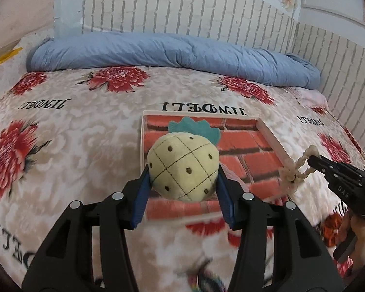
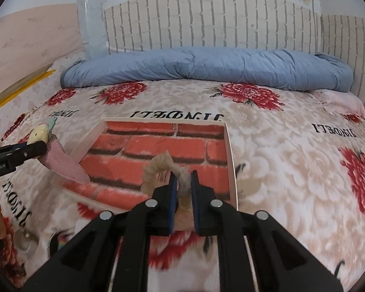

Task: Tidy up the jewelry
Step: 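Carry the flower scrunchie into the tray with the right tool while the left tool drops the pineapple keychain there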

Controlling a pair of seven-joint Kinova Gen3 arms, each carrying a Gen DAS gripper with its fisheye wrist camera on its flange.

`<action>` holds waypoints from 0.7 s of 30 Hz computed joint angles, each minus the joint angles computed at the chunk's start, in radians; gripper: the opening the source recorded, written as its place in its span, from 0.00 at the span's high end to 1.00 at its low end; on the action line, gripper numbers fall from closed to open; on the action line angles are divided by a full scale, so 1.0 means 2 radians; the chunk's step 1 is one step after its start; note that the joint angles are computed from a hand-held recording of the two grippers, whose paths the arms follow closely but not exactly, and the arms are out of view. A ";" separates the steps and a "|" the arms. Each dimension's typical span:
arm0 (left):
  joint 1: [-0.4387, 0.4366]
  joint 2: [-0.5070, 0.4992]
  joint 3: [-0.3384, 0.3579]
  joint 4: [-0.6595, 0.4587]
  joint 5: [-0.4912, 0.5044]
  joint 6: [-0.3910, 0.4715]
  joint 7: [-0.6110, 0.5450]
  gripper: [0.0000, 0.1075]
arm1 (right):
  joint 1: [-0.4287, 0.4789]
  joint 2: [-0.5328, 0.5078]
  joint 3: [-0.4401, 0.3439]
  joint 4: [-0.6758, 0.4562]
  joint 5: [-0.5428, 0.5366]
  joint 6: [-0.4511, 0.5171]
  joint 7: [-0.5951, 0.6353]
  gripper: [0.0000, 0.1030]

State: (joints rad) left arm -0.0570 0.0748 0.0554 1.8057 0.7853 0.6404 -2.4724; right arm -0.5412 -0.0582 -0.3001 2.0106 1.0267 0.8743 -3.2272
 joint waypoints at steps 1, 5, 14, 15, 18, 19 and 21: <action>0.004 0.007 0.002 -0.007 -0.007 -0.003 0.010 0.54 | 0.007 0.009 0.009 -0.006 0.003 -0.009 0.010 0.88; 0.019 0.052 0.014 -0.053 -0.054 -0.008 0.070 0.54 | 0.028 0.035 0.040 -0.029 -0.001 -0.045 0.041 0.88; 0.042 0.134 0.040 -0.141 -0.160 -0.007 0.192 0.54 | 0.052 0.097 0.095 -0.086 -0.029 -0.094 0.105 0.89; 0.045 0.140 0.042 -0.149 -0.168 -0.008 0.201 0.54 | 0.052 0.102 0.100 -0.092 -0.032 -0.095 0.110 0.88; 0.053 0.163 0.044 -0.175 -0.193 -0.004 0.229 0.54 | 0.059 0.121 0.116 -0.113 -0.060 -0.108 0.141 0.88; 0.056 0.172 0.044 -0.186 -0.201 0.001 0.238 0.54 | 0.061 0.128 0.121 -0.121 -0.071 -0.109 0.153 0.88; 0.062 0.189 0.043 -0.206 -0.218 0.008 0.255 0.54 | 0.065 0.142 0.130 -0.138 -0.094 -0.111 0.180 0.88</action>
State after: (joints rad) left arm 0.0670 0.4519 0.1415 1.3935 0.3484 0.6561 -1.9620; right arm -0.4105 0.2248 -0.0404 1.7344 0.8382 0.6531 -2.8676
